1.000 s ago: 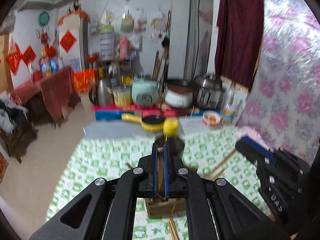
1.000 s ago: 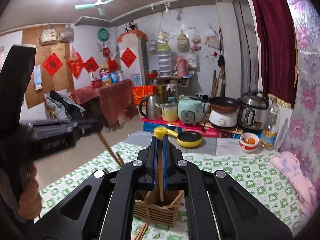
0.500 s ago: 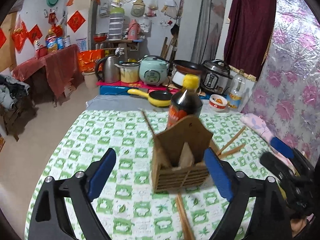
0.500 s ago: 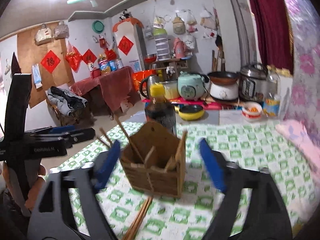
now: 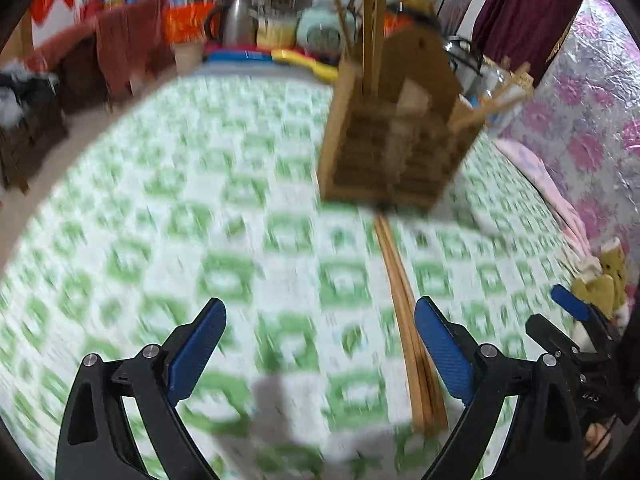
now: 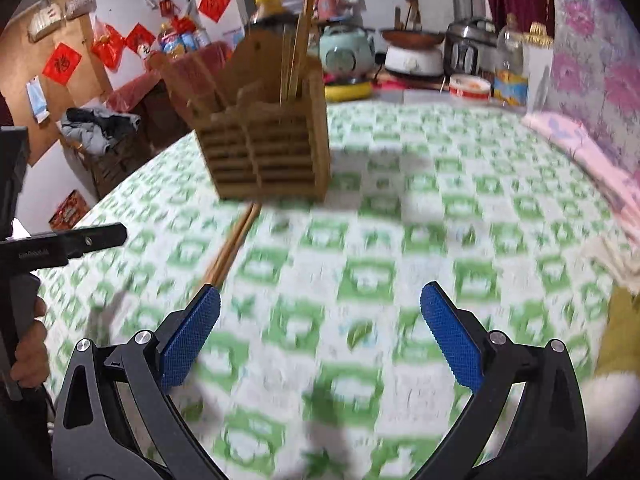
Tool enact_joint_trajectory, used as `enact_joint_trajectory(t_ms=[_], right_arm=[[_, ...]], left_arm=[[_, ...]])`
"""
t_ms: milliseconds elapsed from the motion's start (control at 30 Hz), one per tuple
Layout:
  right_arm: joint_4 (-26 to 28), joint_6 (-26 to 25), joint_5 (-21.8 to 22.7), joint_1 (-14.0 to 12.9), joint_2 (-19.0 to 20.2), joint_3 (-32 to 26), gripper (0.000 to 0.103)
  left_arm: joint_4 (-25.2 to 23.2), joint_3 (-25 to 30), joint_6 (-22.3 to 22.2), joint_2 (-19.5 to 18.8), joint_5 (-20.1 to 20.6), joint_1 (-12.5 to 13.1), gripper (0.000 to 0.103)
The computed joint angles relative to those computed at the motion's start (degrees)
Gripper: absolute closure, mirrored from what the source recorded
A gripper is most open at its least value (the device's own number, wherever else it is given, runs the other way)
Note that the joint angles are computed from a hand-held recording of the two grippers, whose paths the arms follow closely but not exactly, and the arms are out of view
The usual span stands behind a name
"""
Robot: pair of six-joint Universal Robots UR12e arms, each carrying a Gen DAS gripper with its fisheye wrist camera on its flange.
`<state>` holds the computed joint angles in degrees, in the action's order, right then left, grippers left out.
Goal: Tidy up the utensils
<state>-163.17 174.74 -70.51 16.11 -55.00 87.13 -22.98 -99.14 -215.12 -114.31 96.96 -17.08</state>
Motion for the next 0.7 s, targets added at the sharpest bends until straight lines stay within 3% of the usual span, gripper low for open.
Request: enact_joint_trajectory(t_ms=[100,167,333,500,633,700], right_arm=[[-0.62,0.66,2.28,-0.53,-0.48,2.1,0.006],[3.05,0.81,0.19,-0.14,-0.41,1.45,0.006],[4.62,0.57,0.64,-0.13,-0.15,0.68,0.006],[3.83,2.36,1.92,-0.68,-0.08,1.14,0.006],[3.5,4.91,3.14,-1.24,0.21,1.12,0.006],[3.34,5.75,3.67,-1.44,0.28,1.13,0.006]], left_arm=[[0.45,-1.37,-1.28,0.27,-2.98,-0.04,0.01],[-0.16,-1.36,-0.74,0.18,-3.92,-0.34,0.01],[-4.0,1.19,2.01,-1.17,-2.68,-1.68,0.01],[-7.02,3.34,3.61,-2.97,-4.07,-1.97,0.01],[-9.05,4.59,4.14,-3.76,-2.12,-2.33,0.009],[-11.24,5.41,4.32,-4.03,1.54,-2.77,0.009]])
